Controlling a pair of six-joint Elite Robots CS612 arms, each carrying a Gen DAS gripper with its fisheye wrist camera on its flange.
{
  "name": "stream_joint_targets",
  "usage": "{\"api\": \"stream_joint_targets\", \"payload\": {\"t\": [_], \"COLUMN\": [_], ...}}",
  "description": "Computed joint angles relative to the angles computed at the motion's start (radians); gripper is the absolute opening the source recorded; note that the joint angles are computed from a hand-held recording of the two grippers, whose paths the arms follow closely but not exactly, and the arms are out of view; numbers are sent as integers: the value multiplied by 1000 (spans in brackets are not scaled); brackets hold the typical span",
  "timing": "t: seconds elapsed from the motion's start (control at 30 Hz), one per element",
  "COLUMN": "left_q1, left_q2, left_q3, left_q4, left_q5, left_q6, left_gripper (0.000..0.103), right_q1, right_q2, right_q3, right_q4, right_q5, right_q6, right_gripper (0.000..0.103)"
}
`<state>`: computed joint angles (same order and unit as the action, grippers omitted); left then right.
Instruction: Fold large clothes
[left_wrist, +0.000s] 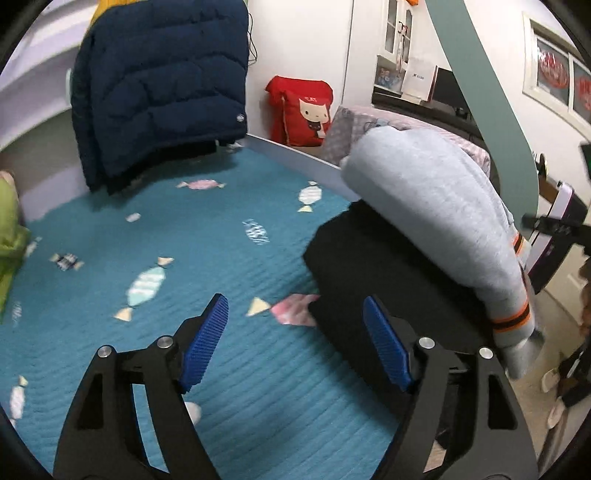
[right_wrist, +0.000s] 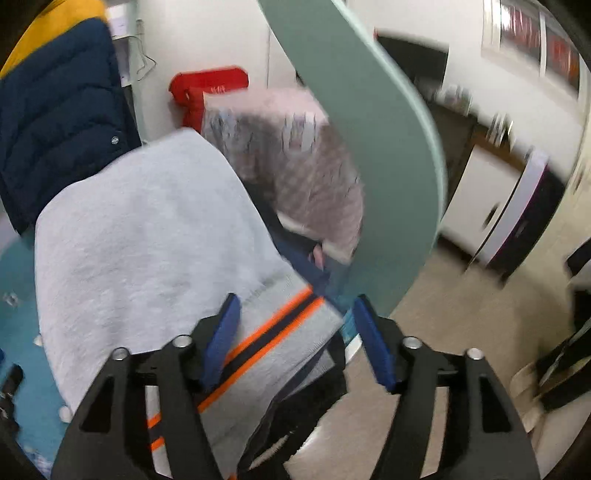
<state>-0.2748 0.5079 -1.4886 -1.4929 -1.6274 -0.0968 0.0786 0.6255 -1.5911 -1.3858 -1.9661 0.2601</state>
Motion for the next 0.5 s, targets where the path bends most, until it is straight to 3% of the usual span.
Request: {"api": "stream_joint_targets", "payload": {"t": [0.1,0.23,0.27,0.33,0.4,0.5], "left_q1": [6,25,28,38,54,75], "left_q2": [10,14,15,17,18,16], "left_q3": [-46,-102,-119,-150,-185,-227], "left_q4": [22,67,81,102,112,124], "left_q5": [39,67,69,82,101,144], "left_q6": [18,19,19,22,35,38], "left_gripper": [81,84,85,87,89,89], "right_q1": [33,33,26,10,11,50], "right_q2": [5,-5,-15,-1,18,14], "right_q3": [-12,-3,16,11,-25,-56], "right_q4": [-58,4,71,84,40,9], "right_q5": [-23,142,182,261,281,238], "right_q6": [-56,-51,-16,82,132,74], "right_gripper": [69,72,72,72,72,72]}}
